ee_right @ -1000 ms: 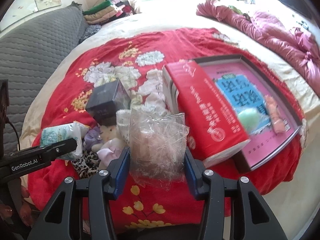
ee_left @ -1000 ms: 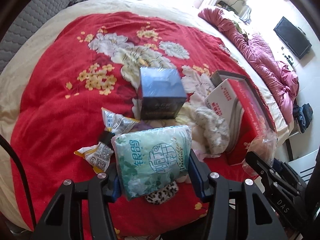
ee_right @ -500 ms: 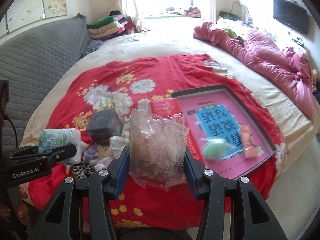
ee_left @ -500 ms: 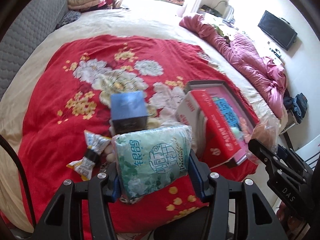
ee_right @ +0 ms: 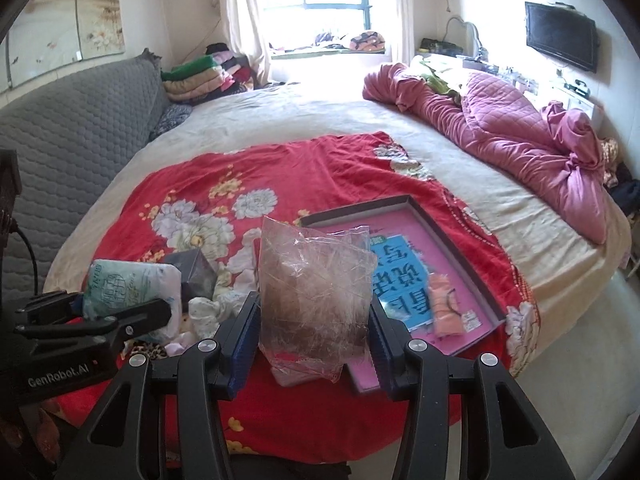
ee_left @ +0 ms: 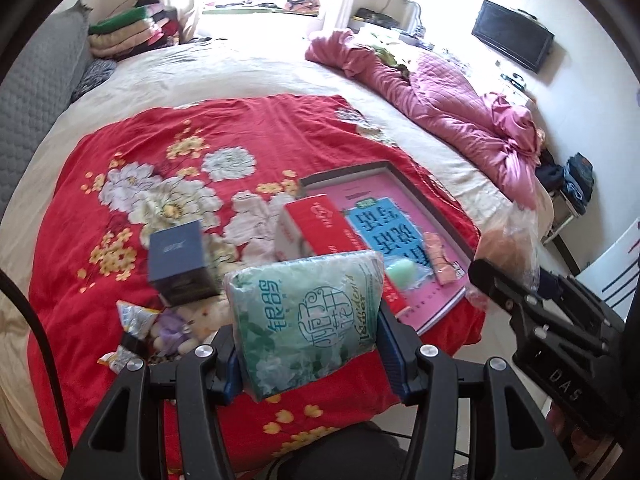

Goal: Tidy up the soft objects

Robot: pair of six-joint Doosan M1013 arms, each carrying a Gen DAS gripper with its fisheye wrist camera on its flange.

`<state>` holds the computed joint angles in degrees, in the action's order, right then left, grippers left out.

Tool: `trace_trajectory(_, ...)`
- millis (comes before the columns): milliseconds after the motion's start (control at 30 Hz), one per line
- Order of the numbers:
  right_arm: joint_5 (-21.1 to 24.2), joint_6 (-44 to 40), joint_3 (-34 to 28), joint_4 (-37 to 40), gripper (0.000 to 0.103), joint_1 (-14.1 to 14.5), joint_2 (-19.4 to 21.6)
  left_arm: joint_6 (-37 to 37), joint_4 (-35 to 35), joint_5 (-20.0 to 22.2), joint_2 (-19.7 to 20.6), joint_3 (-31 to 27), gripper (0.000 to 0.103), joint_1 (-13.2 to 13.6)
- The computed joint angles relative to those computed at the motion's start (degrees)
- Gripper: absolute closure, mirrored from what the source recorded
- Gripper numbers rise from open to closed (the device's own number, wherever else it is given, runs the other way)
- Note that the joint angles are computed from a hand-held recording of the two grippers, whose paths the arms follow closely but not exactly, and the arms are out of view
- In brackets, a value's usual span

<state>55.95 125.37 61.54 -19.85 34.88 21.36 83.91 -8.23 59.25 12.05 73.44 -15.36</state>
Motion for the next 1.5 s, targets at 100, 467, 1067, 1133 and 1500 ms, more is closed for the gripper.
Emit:
trace_trajectory(100,-0.4,0.7,0.7,-1.1,0.052,-0.5,-0.9,0.5,0.4,0.0,0.4,-0.7,0.048,-1.1)
trace_trajectory(467,-0.1,4.0,2.7,-5.9,0.052,-3.0,-3.3,1.6,0.8,1.6,2.8,-4.3,0.048,-4.1)
trace_trajectory(1067,-0.4,4.9,6.1,-6.8,0.052,-7.7,-5.0,3.8,0.1,5.3,8.1,-8.3,0.048,-7.8)
trace_trajectory(1133,-0.6,4.6,6.6,-6.3,0.052,-8.1,-5.0,4.0,0.1,5.6,8.7,-8.7,0.048,-8.1)
trace_trajectory(1500,-0.6,0.9,7.4,-3.7,0.052,-10.0,-4.2,6.0,-1.4,8.7,12.5,-11.5,0.048,-9.3)
